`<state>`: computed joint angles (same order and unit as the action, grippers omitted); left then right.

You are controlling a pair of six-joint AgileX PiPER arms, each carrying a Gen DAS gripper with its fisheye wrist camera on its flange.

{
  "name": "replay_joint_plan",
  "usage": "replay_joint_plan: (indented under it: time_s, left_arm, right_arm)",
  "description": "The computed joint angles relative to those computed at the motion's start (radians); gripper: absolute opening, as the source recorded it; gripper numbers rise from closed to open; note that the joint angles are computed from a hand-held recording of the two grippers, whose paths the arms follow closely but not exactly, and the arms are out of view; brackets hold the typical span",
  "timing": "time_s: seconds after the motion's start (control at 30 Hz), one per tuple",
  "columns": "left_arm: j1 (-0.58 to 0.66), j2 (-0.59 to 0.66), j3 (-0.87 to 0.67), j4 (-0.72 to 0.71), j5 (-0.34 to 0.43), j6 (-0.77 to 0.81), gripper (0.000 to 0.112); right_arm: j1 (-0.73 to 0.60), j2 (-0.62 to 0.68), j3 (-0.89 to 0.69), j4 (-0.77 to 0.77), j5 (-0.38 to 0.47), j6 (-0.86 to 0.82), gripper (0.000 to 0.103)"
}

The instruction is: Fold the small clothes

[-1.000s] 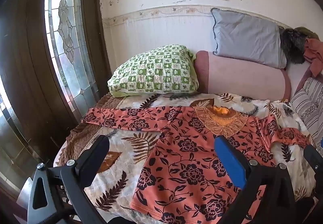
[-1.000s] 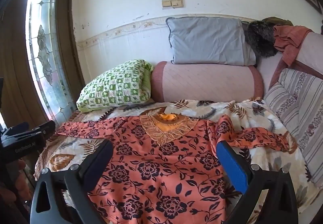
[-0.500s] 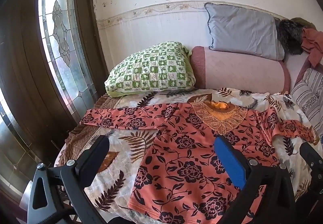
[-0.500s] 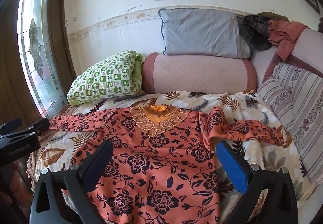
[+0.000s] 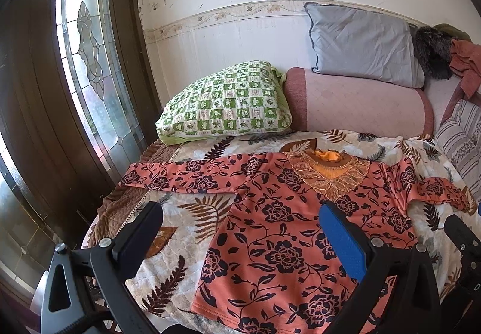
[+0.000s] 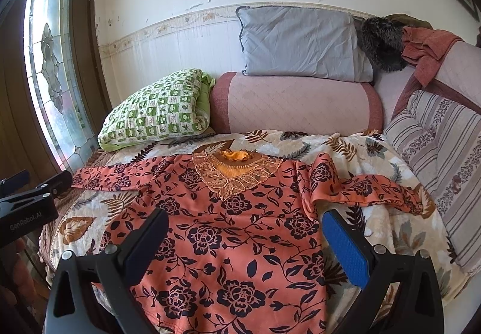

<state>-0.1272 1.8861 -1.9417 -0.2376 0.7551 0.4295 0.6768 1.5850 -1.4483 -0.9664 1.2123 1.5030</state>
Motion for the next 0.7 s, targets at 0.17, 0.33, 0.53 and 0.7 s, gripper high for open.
replay_joint_plan:
  time_s: [0.17,0.33,0.53,0.7]
  left_arm:
    - [0.027,0.031,-0.05,0.008,0.017,-0.013,0.103]
    - [0.064,0.053,-0.087,0.031,0.013,-0.046,0.103]
    - [0.117,0.073,-0.125,0.042,0.013,-0.077,0.103]
    - [0.148,0.083,-0.149,0.031,0.019,-0.078,0.103]
  right_arm:
    - [-0.003,0.003,0.001,-0.002,-0.012,-0.001,0.103]
    - [-0.015,0.044,-0.06,0.012,-0.029,-0.046,0.103]
    - [-0.009,0.114,-0.175,0.021,-0.042,-0.115,0.103]
    - [0.003,0.169,-0.269,0.026,-0.037,-0.163,0.103]
